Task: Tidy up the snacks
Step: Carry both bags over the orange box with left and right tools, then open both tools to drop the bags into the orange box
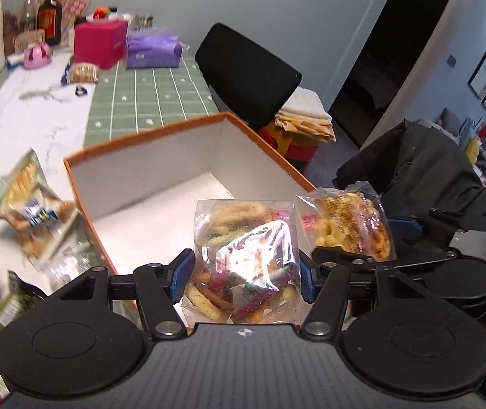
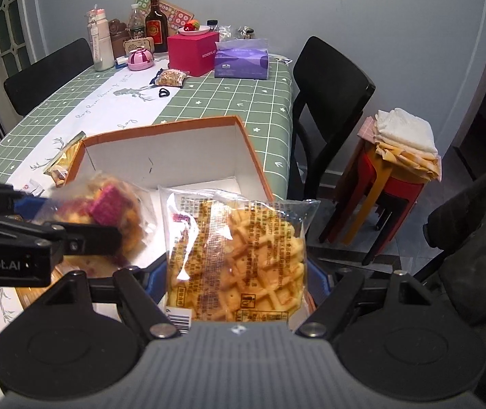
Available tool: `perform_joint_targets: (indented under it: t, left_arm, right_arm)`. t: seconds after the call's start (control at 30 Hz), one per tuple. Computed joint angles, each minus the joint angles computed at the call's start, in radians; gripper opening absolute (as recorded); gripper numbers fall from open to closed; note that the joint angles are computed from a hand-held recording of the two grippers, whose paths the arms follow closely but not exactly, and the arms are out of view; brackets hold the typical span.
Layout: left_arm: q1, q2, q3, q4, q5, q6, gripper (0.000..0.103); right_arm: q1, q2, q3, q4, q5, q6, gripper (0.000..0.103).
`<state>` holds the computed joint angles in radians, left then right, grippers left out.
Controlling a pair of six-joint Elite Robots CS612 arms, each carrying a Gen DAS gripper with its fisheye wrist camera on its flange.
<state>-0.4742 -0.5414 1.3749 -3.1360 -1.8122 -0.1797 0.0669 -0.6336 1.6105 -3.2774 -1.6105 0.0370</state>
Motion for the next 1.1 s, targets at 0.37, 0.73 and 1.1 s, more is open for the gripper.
perform_joint_targets:
  t: [0.37, 0.73, 1.1]
  left_arm:
    - [-0.027, 0.004, 0.011, 0.017, 0.093, 0.167, 0.069]
    - [-0.047, 0.005, 0.019, 0.017, 0.153, 0.301, 0.069]
    - [-0.050, 0.009, 0.018, 0.027, 0.144, 0.363, 0.073]
  right_arm:
    - [0.018, 0.031, -0.022, 0.007, -0.087, -0.163, 0.076]
    - [0.030, 0.038, -0.039, 0.086, -0.087, -0.262, 0.076]
    - [0.026, 0.046, -0.049, 0.154, -0.055, -0.237, 0.076]
